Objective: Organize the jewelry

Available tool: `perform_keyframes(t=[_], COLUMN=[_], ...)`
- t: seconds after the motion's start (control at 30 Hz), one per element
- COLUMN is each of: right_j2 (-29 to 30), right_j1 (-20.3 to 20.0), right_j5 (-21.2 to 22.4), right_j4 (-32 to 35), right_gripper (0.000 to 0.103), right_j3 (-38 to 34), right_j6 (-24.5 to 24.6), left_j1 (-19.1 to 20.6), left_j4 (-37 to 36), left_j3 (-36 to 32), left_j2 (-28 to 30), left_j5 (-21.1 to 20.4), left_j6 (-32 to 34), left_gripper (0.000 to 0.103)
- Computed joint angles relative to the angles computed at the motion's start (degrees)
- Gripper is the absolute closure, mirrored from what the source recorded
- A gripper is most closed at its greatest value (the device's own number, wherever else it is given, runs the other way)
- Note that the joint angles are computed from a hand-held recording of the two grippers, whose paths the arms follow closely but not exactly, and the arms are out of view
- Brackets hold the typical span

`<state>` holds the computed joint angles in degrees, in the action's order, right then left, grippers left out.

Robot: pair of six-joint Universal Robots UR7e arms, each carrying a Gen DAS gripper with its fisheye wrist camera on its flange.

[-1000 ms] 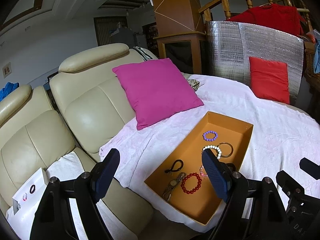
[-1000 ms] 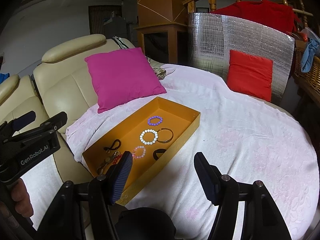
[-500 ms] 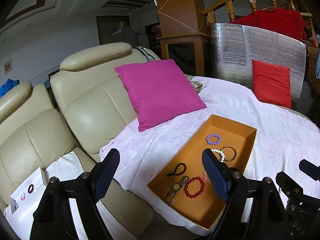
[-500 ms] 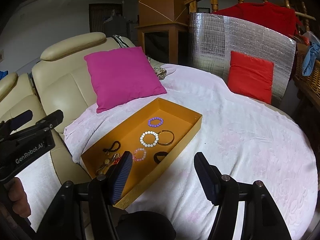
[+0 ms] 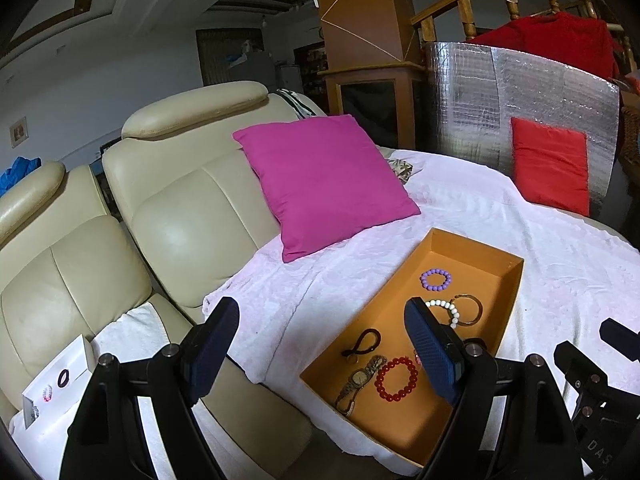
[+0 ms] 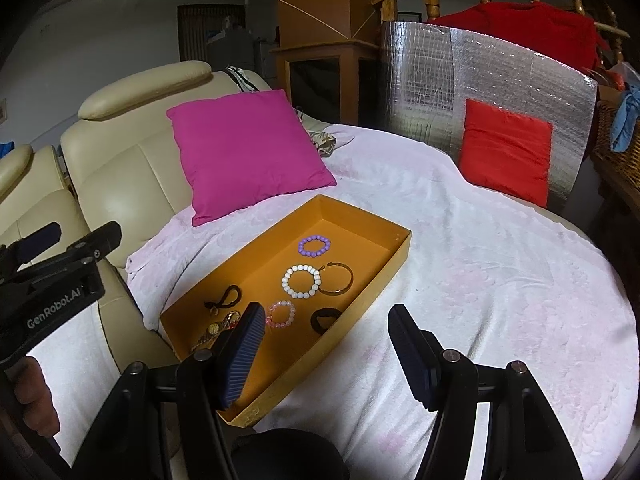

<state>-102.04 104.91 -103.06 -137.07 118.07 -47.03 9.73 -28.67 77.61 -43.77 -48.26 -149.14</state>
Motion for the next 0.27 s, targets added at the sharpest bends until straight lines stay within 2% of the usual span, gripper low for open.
perform_keyframes(t=[0.13,0.27], right_j2=[0.32,0.70], right_j1=[-1.77,-5.22], right_j5=[1.04,2.14], right_j4=[0.09,-1.33], right_gripper=[0.035,0.035], right_j3=[-0.94,-3.17], right_j6=[0.86,1.01], left_j1=[-0.05,0.76], left_j4=[2.36,3.82], left_j3=[-2.21,-6.82], left_j2=[2.09,5.52], left_j5=[1.58,6.82], left_j6=[-0.16,1.96], left_gripper=[0.018,0.018])
